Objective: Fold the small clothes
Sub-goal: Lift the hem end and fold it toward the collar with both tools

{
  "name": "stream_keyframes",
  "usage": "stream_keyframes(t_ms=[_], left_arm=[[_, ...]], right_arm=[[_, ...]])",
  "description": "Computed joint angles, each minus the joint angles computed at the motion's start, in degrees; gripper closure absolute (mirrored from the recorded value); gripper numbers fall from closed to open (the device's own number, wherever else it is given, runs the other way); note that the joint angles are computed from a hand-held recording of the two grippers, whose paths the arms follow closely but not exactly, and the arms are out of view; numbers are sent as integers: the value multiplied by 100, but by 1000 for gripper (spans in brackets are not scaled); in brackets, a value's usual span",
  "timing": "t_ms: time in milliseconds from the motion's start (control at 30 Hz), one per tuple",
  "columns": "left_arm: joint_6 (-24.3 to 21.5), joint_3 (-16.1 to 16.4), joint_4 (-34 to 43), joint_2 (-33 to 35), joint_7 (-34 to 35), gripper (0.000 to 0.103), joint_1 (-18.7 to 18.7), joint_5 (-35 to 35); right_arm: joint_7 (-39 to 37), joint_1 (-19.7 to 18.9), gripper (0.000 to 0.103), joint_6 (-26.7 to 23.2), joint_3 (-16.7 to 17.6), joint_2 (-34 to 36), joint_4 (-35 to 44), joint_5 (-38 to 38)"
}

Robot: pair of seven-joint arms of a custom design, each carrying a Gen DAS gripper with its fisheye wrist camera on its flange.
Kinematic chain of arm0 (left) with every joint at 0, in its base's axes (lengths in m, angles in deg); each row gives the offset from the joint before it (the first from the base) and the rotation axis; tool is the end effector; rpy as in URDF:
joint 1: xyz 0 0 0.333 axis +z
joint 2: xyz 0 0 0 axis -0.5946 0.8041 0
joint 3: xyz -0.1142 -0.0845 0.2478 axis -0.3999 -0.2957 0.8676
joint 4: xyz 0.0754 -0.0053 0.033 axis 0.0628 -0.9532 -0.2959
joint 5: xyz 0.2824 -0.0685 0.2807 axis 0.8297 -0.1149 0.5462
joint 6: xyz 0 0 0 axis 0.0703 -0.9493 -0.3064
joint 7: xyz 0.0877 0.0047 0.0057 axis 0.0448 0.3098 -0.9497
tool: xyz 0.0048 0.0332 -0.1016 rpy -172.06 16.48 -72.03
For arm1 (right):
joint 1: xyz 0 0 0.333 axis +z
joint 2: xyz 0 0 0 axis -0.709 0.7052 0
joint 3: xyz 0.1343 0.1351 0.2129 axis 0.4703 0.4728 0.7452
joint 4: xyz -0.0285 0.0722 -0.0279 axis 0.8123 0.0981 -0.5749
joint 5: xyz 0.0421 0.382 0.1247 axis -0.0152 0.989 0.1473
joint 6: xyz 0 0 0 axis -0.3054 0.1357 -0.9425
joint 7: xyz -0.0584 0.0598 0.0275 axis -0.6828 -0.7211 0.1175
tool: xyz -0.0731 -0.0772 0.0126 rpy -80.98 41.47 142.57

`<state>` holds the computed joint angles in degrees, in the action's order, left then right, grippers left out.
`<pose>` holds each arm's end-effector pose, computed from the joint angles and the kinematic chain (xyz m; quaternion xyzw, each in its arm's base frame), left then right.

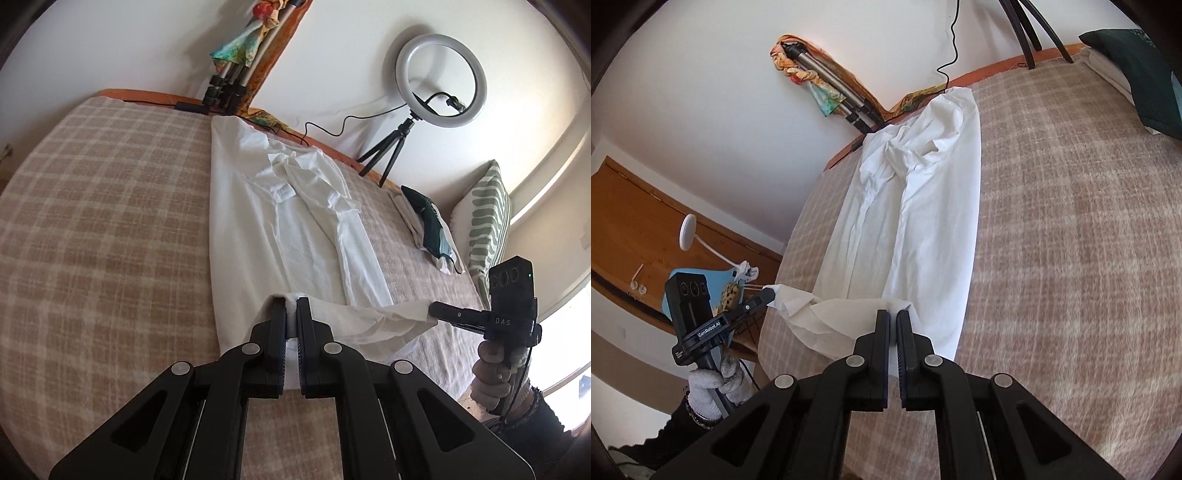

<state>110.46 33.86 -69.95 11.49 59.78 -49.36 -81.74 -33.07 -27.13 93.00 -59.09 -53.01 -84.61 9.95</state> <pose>0.4390 -0.0530 0.3582 -0.7207 0.5642 -0.3978 0.0635 0.4677 0.1586 0.3598 -0.7146 0.5129 0.1148 0.4617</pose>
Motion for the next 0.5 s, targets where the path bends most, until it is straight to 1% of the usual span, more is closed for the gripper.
stream_keyframes(t_ms=[100, 267, 400, 500], left_arm=[[-32, 1, 261, 366, -134, 99, 109, 241], [-167, -21, 613, 871, -251, 99, 335, 438], [-196, -112, 793, 1153, -342, 99, 512, 556], [-149, -190, 917, 1319, -358, 99, 610, 578]], right_arm=[[149, -7, 102, 109, 57, 422, 437, -78], [486, -102, 102, 247, 196, 1048, 1044, -317], [711, -188, 102, 388, 317, 1347, 1323, -548], [845, -256, 102, 447, 372, 1453, 1408, -582]])
